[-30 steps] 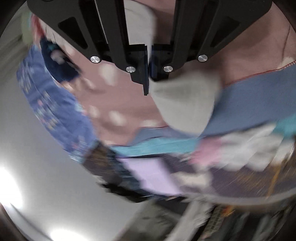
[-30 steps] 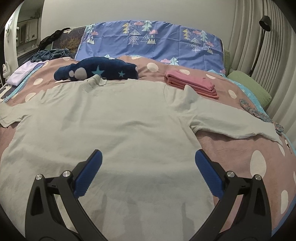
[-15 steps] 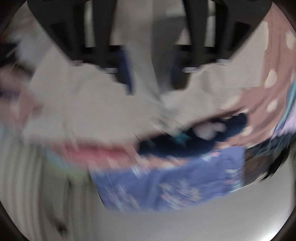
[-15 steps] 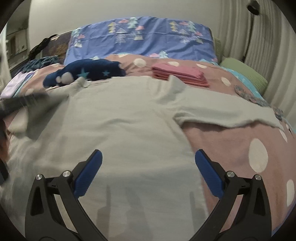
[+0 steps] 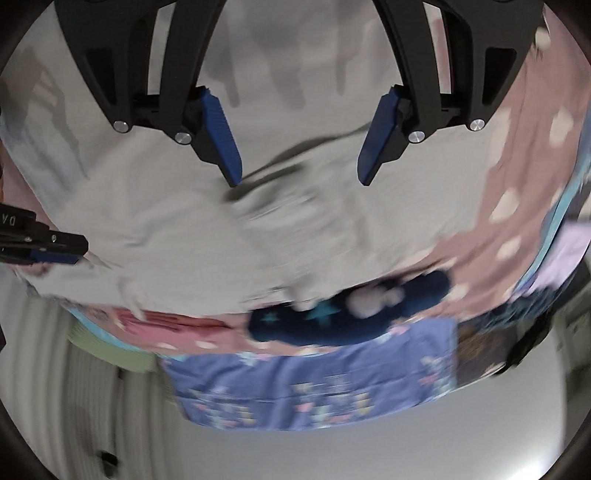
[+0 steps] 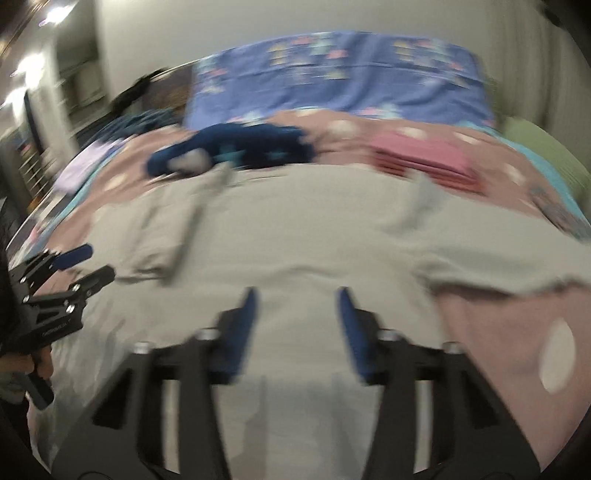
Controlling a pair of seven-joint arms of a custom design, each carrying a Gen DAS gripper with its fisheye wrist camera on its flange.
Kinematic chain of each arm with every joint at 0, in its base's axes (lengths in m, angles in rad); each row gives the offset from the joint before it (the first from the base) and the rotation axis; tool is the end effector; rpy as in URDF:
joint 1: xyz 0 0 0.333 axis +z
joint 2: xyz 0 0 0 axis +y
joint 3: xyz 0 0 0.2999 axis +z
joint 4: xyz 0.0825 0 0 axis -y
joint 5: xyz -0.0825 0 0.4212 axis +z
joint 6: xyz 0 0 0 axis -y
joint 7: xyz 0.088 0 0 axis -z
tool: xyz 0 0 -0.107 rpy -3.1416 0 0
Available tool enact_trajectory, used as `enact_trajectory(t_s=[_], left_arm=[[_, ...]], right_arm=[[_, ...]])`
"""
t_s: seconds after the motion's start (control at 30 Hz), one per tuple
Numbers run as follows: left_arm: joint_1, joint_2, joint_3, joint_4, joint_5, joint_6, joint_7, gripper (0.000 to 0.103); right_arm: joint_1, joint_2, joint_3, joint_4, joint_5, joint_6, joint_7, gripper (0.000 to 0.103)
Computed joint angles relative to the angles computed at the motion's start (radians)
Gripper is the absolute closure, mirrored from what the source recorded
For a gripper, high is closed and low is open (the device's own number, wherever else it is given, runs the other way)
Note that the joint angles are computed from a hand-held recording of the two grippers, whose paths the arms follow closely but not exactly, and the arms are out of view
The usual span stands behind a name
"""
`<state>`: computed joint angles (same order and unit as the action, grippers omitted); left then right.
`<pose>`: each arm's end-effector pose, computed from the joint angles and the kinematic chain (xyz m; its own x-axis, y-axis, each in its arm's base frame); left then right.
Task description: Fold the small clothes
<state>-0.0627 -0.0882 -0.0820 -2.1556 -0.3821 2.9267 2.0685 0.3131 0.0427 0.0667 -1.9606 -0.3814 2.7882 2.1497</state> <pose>0.5987 -0.0645 0.5036 -0.2805 -0.9585 -0.0510 -0.6043 0.2176 -0.7665 0.5964 0.2557 0.5111 0.1349 -0.9882 -0.0731 -0.6879 -0.0403 -0.7247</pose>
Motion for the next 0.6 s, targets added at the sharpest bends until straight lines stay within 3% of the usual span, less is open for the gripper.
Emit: enact_trajectory(t_s=[0.07, 0.17, 0.23, 0.33, 0.5, 0.53, 0.57, 0.6], left_arm=[[0.014, 0.002, 0.012, -0.007, -0.021, 0.003, -0.028, 0.038], [0.095, 0.018, -0.015, -0.011, 0.254, 0.013, -0.314, 0.038], [0.095, 0.023, -0.003, -0.008, 0.247, -0.005, -0.334, 0.038], [0.103, 0.038, -0.006, -0.001, 0.313, -0.020, -0.399, 0.038], [0.110, 0.059, -0.005, 0.018, 0.403, -0.057, -0.484, 0.038], [0.112, 0.063, -0.004, 0.022, 0.416, -0.066, -0.499, 0.038], [0.112, 0.063, -0.004, 0.021, 0.424, -0.069, -0.509, 0.038], [0.112, 0.064, -0.003, 0.022, 0.427, -0.068, -0.515, 0.038]], right_arm=[[0.015, 0.060, 0.029, 0.069, 0.065, 0.016, -0.179, 0.070], [0.028, 0.147, 0.081, 0.165, 0.189, 0.027, -0.447, 0.070], [0.034, 0.217, 0.115, 0.246, 0.278, -0.001, -0.597, 0.068], [0.100, 0.335, 0.075, 0.401, 0.256, -0.088, -0.607, 0.068], [0.113, 0.498, 0.076, 0.620, 0.361, -0.217, -0.661, 0.071], [0.125, 0.510, 0.061, 0.636, 0.358, -0.228, -0.648, 0.077], [0.139, 0.516, 0.042, 0.644, 0.345, -0.237, -0.630, 0.094], [0.150, 0.520, 0.022, 0.651, 0.330, -0.244, -0.606, 0.101]])
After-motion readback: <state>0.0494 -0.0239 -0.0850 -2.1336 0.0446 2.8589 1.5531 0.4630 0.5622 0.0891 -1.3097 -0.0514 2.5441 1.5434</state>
